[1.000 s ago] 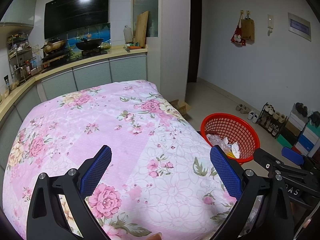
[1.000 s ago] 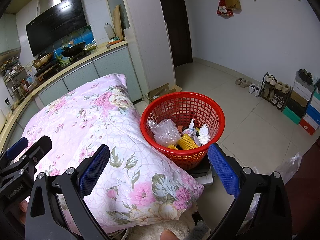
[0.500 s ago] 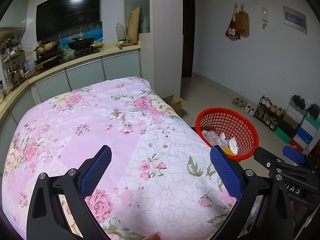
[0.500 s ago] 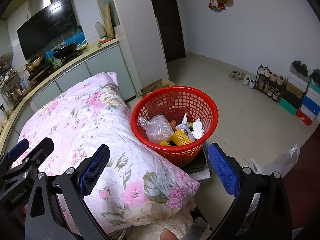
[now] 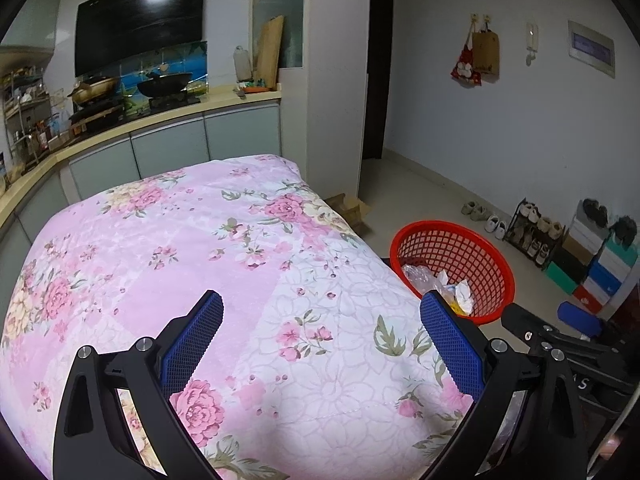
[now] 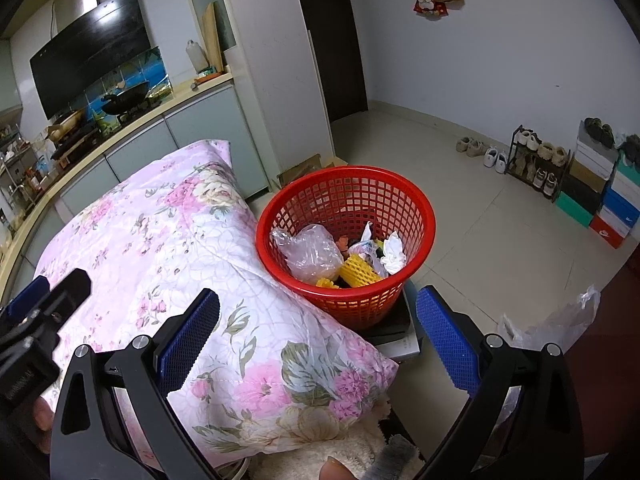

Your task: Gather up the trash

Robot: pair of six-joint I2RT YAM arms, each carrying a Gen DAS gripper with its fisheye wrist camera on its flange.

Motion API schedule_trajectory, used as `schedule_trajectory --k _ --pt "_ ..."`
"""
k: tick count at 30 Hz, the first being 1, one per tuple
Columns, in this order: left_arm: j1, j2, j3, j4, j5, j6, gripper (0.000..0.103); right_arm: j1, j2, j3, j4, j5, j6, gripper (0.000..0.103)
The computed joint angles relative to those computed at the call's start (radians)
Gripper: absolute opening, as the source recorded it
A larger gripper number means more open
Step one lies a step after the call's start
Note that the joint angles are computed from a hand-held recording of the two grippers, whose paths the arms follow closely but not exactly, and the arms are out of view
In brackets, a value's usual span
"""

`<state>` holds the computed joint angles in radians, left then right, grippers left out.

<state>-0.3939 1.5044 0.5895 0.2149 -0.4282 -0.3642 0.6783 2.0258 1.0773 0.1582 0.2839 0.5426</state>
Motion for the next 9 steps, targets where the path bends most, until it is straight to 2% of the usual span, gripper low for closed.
schedule_trajectory --k 5,9 --pt "0.047 -0.108 -0.088 0.024 -0.018 -0.019 0.096 0.025 0.015 -0.018 0.052 0.001 -0.018 0.096" --pt "0.133 -0.173 -0.177 0.06 -0.041 -0.017 0.096 0.103 0.082 -0.045 0.176 0.013 -0.092 0.096"
